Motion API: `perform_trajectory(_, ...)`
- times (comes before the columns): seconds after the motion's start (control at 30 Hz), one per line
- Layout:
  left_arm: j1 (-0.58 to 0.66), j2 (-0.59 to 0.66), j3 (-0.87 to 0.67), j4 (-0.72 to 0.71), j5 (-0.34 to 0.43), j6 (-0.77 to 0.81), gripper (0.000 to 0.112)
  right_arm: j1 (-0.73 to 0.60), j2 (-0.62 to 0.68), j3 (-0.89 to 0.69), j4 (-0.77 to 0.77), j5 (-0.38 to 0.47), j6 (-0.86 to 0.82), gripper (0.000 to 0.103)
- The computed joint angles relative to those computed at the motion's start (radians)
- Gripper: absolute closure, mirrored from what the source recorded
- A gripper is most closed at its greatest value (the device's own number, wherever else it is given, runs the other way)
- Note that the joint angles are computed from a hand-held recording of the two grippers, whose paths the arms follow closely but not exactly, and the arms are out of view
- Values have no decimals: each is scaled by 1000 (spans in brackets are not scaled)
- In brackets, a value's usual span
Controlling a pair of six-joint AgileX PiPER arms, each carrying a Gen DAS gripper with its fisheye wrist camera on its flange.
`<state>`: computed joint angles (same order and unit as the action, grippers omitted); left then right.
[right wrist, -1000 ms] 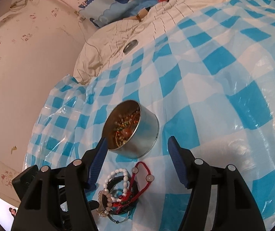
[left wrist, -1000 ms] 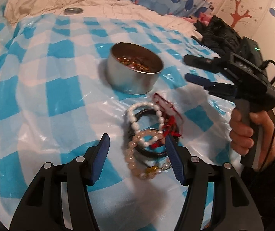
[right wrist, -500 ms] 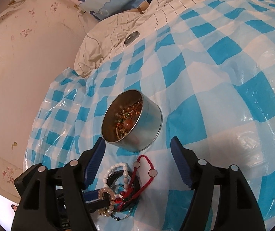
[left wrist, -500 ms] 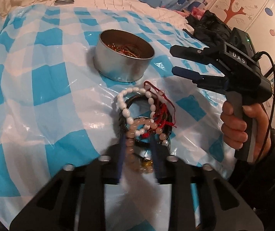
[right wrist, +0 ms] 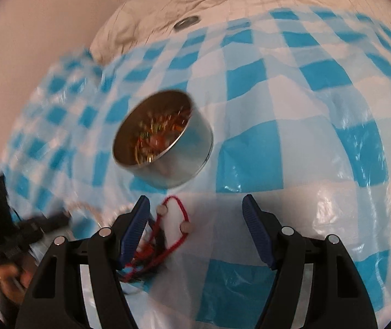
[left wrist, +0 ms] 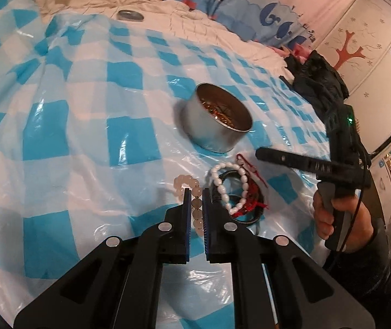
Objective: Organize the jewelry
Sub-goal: 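Grasp the peach bead bracelet with the left tool while the right tool grasps a red string bracelet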
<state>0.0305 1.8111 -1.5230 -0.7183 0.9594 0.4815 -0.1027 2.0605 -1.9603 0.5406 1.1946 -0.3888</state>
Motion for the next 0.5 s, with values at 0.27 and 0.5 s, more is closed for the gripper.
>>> perform_trajectory(0.27,-6,10,-12,20,-3,-20,106,229,-165,304,-496,-335,-63,46)
perform_trajectory(0.5,-10,12,-16,13,-2,-10,106,108,-93,170,-116,-111,-206,93)
